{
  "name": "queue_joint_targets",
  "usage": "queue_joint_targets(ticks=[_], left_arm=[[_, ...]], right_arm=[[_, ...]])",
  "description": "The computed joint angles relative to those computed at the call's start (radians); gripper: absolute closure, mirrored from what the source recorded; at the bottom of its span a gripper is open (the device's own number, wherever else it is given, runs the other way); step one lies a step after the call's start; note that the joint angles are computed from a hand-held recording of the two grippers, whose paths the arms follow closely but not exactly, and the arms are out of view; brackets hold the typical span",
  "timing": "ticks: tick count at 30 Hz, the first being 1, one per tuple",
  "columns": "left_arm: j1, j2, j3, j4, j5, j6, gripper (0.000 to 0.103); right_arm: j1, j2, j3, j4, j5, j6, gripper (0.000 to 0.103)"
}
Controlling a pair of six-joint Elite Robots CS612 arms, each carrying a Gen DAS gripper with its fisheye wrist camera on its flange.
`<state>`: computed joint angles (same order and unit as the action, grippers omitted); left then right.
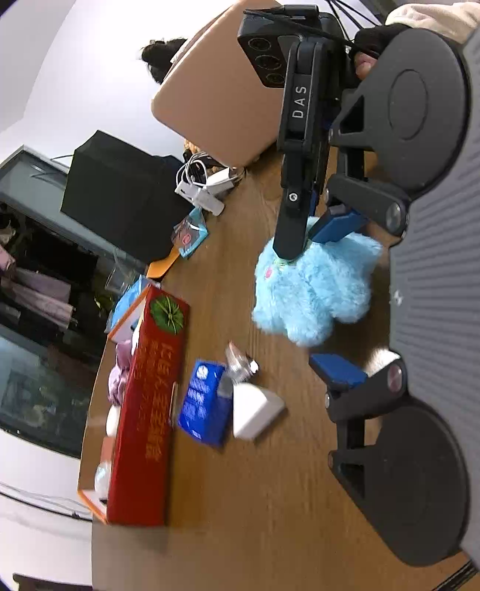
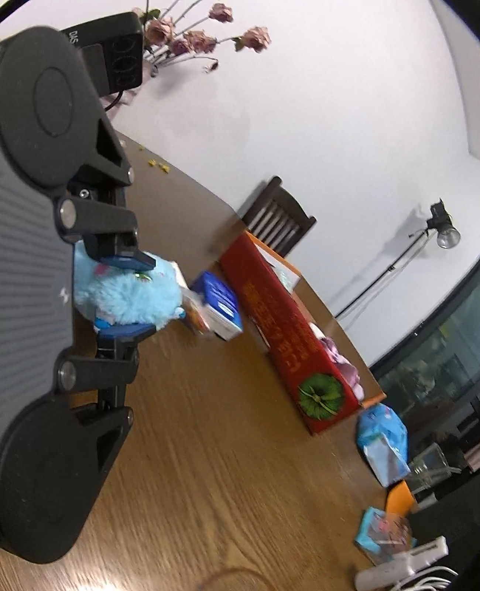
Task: Organize soft objects
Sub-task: 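Carry the blue plush into the box and open the grippers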
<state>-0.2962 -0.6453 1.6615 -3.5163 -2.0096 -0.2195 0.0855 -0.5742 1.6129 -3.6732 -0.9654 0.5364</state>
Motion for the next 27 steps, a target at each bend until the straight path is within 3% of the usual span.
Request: queue_joint_targets(ticks=[7, 9, 12, 16, 22, 24, 27], left_arm=[[0.007, 0.016, -0.007, -0.035, -0.032, -0.086, 0.038], [0.006, 0.018, -0.01, -0.042, -0.031, -0.089, 0.052], [0.008, 0.025, -0.03, -0.049, -0.042, -0.107, 0.065], [0.018, 0.037, -0.089, -0.056, -0.051, -0.125, 0.075], [0.047, 0.092, -0.287, -0.023, -0.047, -0.143, 0.075], [0.063, 0.128, -0.395, 0.044, -0.057, -0.167, 0.075], [0.078, 0.191, -0.571, 0.232, -0.041, -0.162, 0.075]], right_arm=[[0.006, 0.003, 0.003, 0.009, 0.015, -0.019, 0.073], [0.006, -0.003, 0.013, 0.009, 0.004, -0.022, 0.073], [0.001, -0.004, 0.023, -0.033, -0.009, -0.002, 0.073], [-0.004, -0.007, -0.002, -0.062, -0.028, 0.001, 0.073], [0.002, 0.011, -0.184, 0.045, -0.05, -0.086, 0.073], [0.005, 0.038, -0.289, 0.11, -0.057, -0.103, 0.073], [0.01, 0.104, -0.468, 0.238, -0.073, -0.1, 0.073]])
